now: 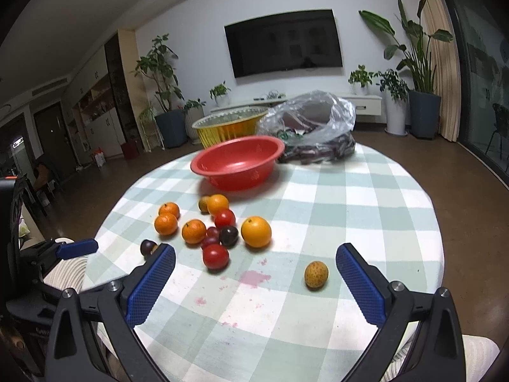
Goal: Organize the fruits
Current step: 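Close the right tool on a small speckled yellow fruit while the left tool grasps a tangerine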
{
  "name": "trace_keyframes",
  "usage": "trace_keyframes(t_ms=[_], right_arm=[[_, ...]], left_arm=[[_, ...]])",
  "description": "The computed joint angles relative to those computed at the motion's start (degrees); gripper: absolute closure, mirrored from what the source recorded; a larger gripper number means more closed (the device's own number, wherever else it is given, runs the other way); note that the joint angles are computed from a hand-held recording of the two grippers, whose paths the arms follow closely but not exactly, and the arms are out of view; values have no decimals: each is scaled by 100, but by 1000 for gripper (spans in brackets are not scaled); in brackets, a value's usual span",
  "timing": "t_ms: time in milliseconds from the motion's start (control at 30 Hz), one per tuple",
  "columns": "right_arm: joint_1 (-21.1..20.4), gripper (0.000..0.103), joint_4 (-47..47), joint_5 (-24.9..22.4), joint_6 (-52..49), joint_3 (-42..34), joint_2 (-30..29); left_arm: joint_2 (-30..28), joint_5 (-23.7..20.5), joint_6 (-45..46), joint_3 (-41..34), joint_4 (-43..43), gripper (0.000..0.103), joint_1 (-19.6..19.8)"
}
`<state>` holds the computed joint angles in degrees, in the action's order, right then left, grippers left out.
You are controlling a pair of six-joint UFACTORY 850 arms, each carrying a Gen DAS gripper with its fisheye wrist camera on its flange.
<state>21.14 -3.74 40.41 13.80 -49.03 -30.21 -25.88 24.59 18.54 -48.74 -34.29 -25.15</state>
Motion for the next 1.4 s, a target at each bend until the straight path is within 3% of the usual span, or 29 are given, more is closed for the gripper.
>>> trace_keyframes(t_ms=[300, 433, 667, 800, 1100, 1233, 1333, 1400], right_arm=[[63, 0, 180, -521, -118, -283, -177], [209, 1, 1063, -734, -972, -420, -255], [180, 28, 1489, -1393, -1368, -798, -510], [176, 38, 1530, -1560, -1444, -903, -590], [132, 46, 1753, -1831, -1582, -1144, -752], [133, 46, 1934, -1831, -1760, -1199, -786], [145, 47, 2124, -1799, -1968, -1227, -807], [162, 56, 2364, -1754, -2214, -1232, -816]], left_arm=[[-146, -117, -1002, -91, 875, 0, 442], [-252, -212, -1564, -181, 1428, 0, 640], [-421, -283, -2518, -340, 2387, 0, 898], [-522, -324, -3017, -490, 2862, 1, 1055], [-997, -730, -5336, -1222, 5110, 31, 1393], [-1200, -1000, -5358, -1520, 5080, 38, 1394], [-1375, -1098, -6272, -1743, 5980, 49, 1455], [-1463, -1134, -6736, -1857, 6439, 52, 1485]])
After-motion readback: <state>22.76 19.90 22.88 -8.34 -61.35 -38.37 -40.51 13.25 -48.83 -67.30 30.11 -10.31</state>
